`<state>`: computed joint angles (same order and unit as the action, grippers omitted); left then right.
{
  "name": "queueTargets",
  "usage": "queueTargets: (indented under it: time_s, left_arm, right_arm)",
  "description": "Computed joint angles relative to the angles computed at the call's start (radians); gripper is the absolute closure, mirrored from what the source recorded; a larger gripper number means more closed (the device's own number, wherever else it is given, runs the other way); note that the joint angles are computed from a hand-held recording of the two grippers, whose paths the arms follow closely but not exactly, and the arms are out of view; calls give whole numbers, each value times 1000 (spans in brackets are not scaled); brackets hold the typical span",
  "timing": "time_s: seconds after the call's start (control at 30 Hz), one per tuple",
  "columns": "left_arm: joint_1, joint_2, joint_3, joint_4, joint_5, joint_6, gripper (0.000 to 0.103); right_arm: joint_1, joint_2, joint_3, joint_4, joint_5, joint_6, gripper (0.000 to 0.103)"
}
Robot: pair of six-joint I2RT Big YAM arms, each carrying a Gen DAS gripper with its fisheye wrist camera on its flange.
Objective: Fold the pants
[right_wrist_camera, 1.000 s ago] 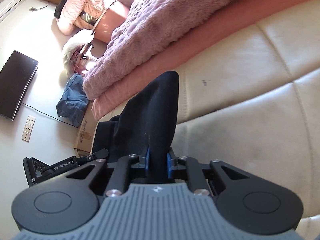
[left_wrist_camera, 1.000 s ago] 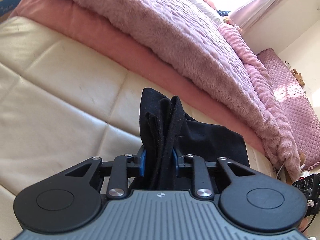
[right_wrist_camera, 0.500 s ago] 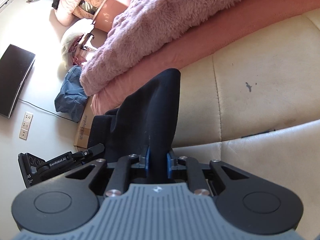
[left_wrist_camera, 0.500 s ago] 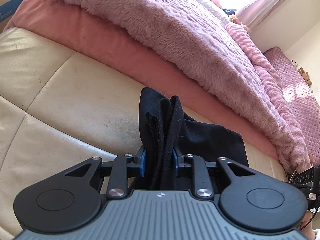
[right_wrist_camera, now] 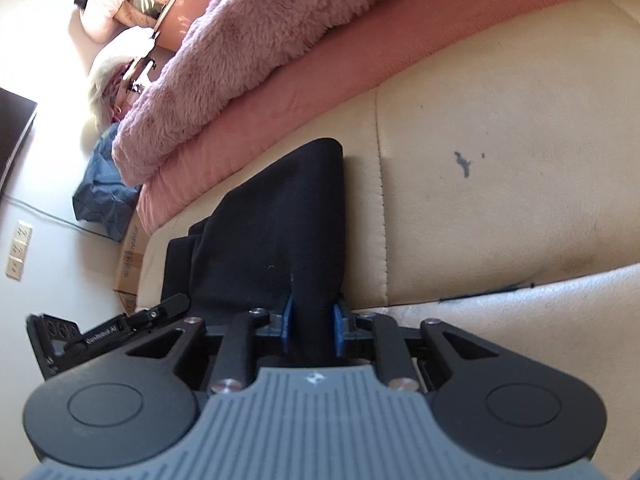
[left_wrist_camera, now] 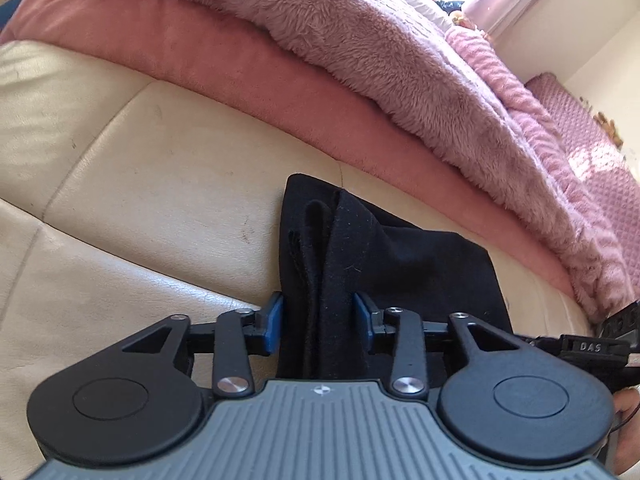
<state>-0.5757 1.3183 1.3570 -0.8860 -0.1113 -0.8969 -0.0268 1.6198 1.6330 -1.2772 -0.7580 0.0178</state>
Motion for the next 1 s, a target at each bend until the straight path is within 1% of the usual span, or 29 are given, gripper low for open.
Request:
queueTargets:
  time_s: [0.03, 0.07, 0.13, 0.17, 0.2, 0.23, 0.3, 0.37, 0.43, 0.47, 0.53, 0.57, 0.6, 0.63, 0.7, 0.77, 0.83, 0.87, 0.93, 0.97, 1.0]
  left_arm:
    - [-9, 4, 22, -36, -20, 8, 58]
    - [-23, 3, 43, -77, -58, 15, 59]
    - [-58, 3, 87, -169, -152, 19, 61]
    - [-79, -2, 102, -201, -196, 20, 62]
    - [-102, -11, 110, -215, -236, 16, 63]
    - [-122, -21, 114, -215, -258, 17, 63]
    - [-167, -30, 125, -210, -290, 23, 66]
    - [-212, -21, 139, -214, -317, 45, 72]
    - [-249, 23, 183, -284, -353, 60, 80]
    - [-259, 42, 195, -314, -359, 58, 81]
    - [-264, 62, 193, -362, -355, 27, 84]
    - [-258, 70, 188, -368, -347, 8, 85]
    - [-254, 72, 179, -377, -344, -11, 89]
    - [-255, 79, 176, -401, -353, -25, 90]
    - [-257, 81, 155, -398, -364, -21, 90]
    - [-256, 85, 153, -397, -368, -15, 90]
    - [-253, 89, 161, -409, -359, -29, 90]
    - [-251, 94, 171, -421, -354, -28, 90]
    - [-255, 108, 204, -456, -361, -27, 90]
    - [-262, 115, 224, -474, -379, -34, 89]
    - [-276, 119, 244, -492, -415, -45, 88]
  right_arm:
    - [7, -10, 8, -4, 33, -28, 80]
    - [11, -24, 10, -1, 62, -56, 77]
    - [17, -60, 6, 6, 111, -107, 77]
    - [18, -81, 0, 7, 121, -132, 77]
    - [19, -103, -8, 3, 130, -160, 78]
    - [23, -127, -18, 0, 142, -185, 78]
    - [38, -189, -59, 16, 162, -234, 81]
    - [59, -261, -119, 48, 200, -288, 85]
    - [85, -327, -181, 95, 240, -326, 87]
    - [91, -360, -216, 114, 260, -341, 88]
    - [107, -399, -266, 138, 303, -375, 90]
    - [117, -410, -287, 148, 332, -394, 92]
    - [124, -415, -306, 158, 356, -407, 94]
    - [124, -416, -324, 163, 365, -413, 94]
    - [125, -407, -347, 160, 371, -418, 95]
    - [134, -431, -399, 217, 391, -454, 99]
    - [149, -440, -418, 245, 416, -473, 100]
    - [152, -437, -414, 242, 422, -474, 100]
    - [149, -421, -388, 211, 418, -471, 100]
    - [145, -411, -368, 189, 410, -465, 100]
    - [136, -402, -347, 166, 395, -463, 99]
